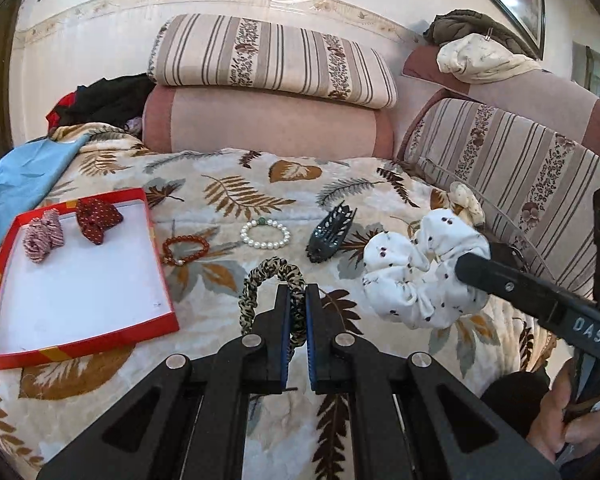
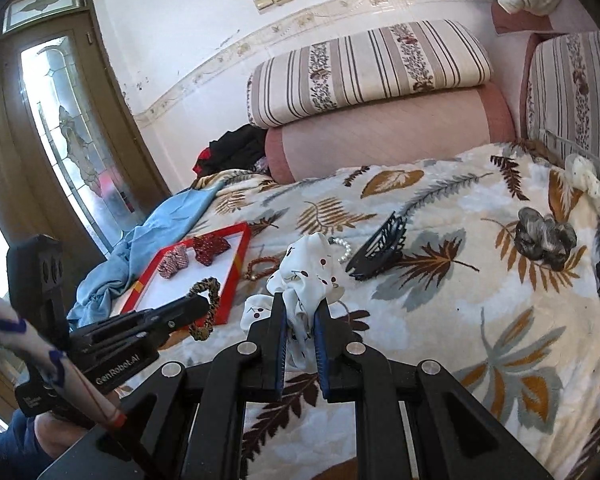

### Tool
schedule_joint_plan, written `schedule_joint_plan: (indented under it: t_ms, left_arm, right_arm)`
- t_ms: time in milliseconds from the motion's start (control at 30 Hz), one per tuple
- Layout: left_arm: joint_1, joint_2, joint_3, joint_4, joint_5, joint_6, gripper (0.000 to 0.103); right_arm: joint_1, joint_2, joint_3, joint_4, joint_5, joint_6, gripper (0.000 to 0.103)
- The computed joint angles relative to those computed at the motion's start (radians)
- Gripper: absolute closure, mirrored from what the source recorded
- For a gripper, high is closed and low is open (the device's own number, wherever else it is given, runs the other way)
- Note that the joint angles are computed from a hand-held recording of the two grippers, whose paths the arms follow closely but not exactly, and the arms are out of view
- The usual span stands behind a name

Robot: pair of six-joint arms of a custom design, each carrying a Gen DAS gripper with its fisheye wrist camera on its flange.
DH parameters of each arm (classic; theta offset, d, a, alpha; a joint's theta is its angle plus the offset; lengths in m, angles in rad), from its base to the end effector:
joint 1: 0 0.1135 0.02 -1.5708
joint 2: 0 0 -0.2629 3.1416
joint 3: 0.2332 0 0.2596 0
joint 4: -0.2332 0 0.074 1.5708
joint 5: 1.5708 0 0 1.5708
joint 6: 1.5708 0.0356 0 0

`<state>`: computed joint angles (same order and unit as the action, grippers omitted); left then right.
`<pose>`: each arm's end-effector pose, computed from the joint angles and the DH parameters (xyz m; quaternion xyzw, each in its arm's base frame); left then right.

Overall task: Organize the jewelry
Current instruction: 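Carry the white scrunchie and leopard bracelet over the tray with both tools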

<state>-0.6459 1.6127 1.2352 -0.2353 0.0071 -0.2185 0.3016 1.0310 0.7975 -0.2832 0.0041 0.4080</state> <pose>0.3014 -0.2275 0.2758 0.1898 0.8669 -0.1959 0.4172 0.2290 0.0711 0.2848 0.0470 0.8630 0.1731 0.4723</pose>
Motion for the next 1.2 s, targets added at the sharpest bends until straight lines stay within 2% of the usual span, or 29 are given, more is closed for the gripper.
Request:
schedule_joint_plan:
  t_ms: [400, 1200]
  left_arm:
    - [0.0, -0.036, -0.018, -0.023, -0.056, 0.011, 0.096]
    - [0.025, -0.054, -0.043, -0.034, -0.076, 0.008, 0.096]
  right_arm:
    - [0.081, 0.025, 0.05, -0.04, 0.062, -0.005, 0.089]
    - [0.15, 0.073, 0.093, -0.078, 0.115, -0.002, 0.088]
